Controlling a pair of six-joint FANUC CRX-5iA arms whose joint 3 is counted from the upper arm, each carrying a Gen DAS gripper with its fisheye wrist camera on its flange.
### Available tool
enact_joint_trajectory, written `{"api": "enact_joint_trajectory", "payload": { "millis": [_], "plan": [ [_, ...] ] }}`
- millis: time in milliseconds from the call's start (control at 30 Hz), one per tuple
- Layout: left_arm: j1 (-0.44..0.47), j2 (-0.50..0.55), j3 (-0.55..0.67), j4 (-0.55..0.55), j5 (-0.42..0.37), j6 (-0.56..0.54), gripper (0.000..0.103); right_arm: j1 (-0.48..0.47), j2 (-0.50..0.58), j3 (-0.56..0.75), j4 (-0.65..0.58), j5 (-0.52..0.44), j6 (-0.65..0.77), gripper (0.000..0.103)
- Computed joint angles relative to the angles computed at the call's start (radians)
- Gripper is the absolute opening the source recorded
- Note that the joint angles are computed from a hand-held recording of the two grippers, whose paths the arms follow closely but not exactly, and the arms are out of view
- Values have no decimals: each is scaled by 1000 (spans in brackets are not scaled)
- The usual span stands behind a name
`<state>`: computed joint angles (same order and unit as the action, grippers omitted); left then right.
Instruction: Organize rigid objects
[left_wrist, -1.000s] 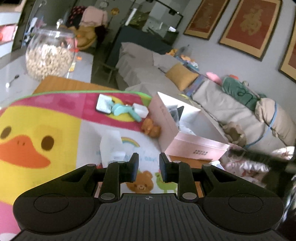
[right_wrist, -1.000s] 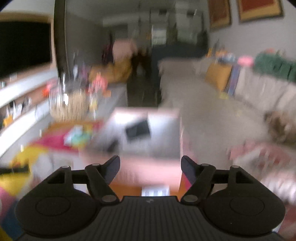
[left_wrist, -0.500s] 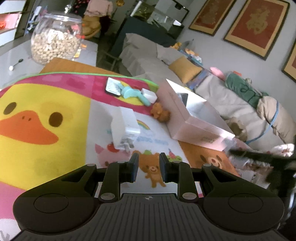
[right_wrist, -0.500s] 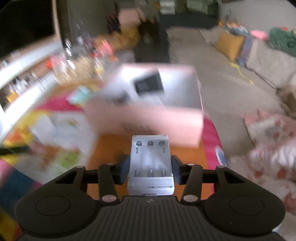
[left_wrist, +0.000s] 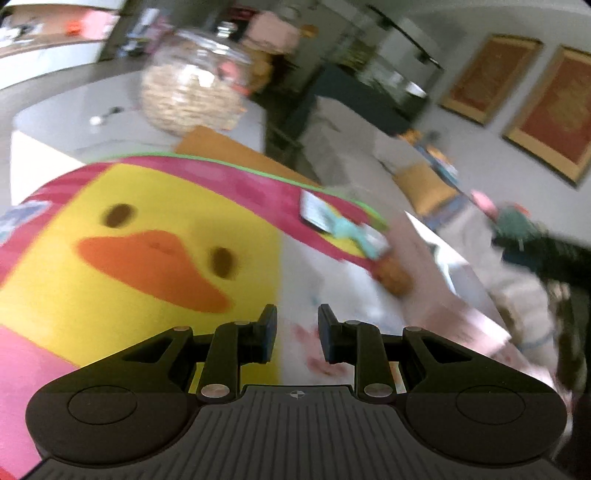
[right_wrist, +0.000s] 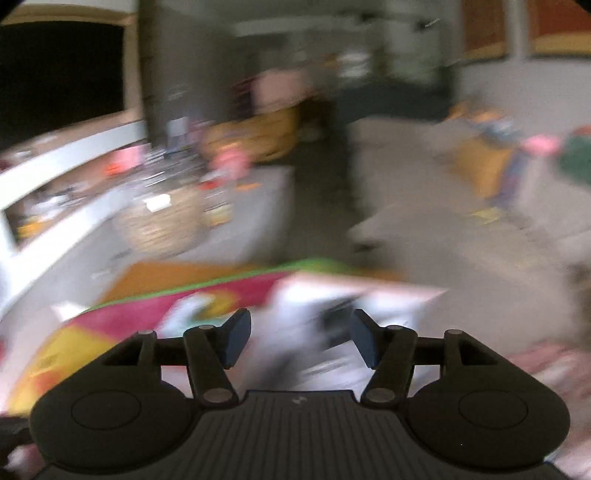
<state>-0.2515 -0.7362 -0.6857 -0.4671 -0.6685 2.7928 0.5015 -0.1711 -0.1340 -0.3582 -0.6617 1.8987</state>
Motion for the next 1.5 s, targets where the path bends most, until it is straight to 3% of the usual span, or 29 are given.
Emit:
{"api": "enact_joint_trajectory", "payload": {
  "millis": [67,167,367,400,467,533,633,800,900,1000,1067,1167,1333,1500],
  "plan": [
    [15,-17,-4,-6,-26,23,26,-3,17,33,-155,-138,115,60],
    [21,-38,-11,-18,-51,59,26,45,62,55,-231,-238,155,60],
    [77,-74,-47,58,-33,-17,26,201,99,1,-127,-156,69,57],
    [85,-80,-54,67,-28,-28,26,194,112,10,-139,-169,72,54],
    [86,-80,-56,67,-25,-27,26,165,130,29,-174,-202,96,34],
    [88,-80,-59,72,-19,-34,26,126,127,40,-198,-255,135,26],
    [56,-54,-45,51,-12,-24,26,81,82,8,-221,-265,175,22],
    [-5,24,-4,32,6,-78,26,-51,28,-30,-288,-329,217,22],
    [-81,87,49,-47,-9,-55,26,-131,-9,-65,-310,-338,250,23],
    [-180,164,122,-166,-50,-22,26,-145,-76,-144,-252,-233,243,39],
    [-183,204,152,-178,-26,-93,27,-102,-131,-225,-144,-98,180,61],
    [-198,291,227,-251,-10,-194,27,-80,-167,-302,-60,32,131,62],
    [-63,461,344,-153,100,-520,27,-206,-123,-258,-263,-33,269,62],
    [47,646,482,-28,111,-732,29,-284,-85,-230,-363,-94,330,62]
  ]
}}
